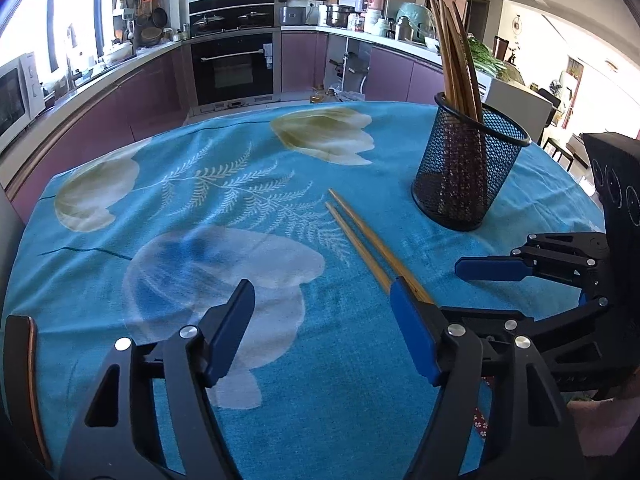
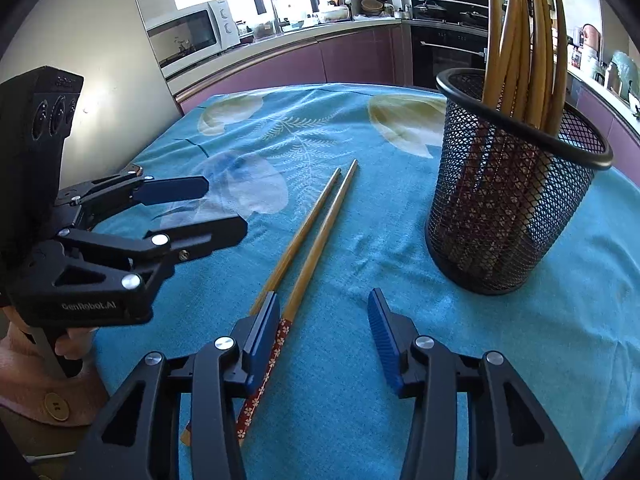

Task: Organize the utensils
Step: 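Move both grippers back over the last two chopsticks on the cloth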

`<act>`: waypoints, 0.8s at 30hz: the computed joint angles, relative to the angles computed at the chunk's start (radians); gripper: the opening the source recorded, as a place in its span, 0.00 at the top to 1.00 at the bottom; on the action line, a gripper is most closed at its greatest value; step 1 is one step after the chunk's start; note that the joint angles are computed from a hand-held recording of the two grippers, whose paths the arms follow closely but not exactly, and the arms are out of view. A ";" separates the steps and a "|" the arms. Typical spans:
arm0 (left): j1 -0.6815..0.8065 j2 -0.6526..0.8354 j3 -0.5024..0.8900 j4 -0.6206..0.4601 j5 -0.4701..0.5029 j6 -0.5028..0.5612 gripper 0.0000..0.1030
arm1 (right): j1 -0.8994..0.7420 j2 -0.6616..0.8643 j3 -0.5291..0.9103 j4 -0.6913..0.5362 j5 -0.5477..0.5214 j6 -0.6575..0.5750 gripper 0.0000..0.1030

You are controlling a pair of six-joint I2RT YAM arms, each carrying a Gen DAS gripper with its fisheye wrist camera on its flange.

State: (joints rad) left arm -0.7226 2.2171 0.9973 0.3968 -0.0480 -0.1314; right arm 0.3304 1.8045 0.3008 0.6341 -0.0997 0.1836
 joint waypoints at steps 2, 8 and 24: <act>-0.005 0.016 0.026 -0.029 0.012 0.005 0.36 | -0.007 -0.001 -0.002 0.001 -0.006 0.002 0.57; -0.002 0.050 0.086 -0.096 0.078 0.008 0.42 | -0.030 -0.010 -0.012 -0.001 -0.025 -0.001 0.60; -0.025 0.105 0.171 -0.160 0.071 0.046 0.60 | -0.034 0.005 0.003 0.002 -0.028 0.004 0.61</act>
State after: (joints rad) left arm -0.7473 2.3217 1.1683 0.2372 0.0230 -0.0854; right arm 0.2966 1.8093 0.3038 0.6359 -0.1275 0.1879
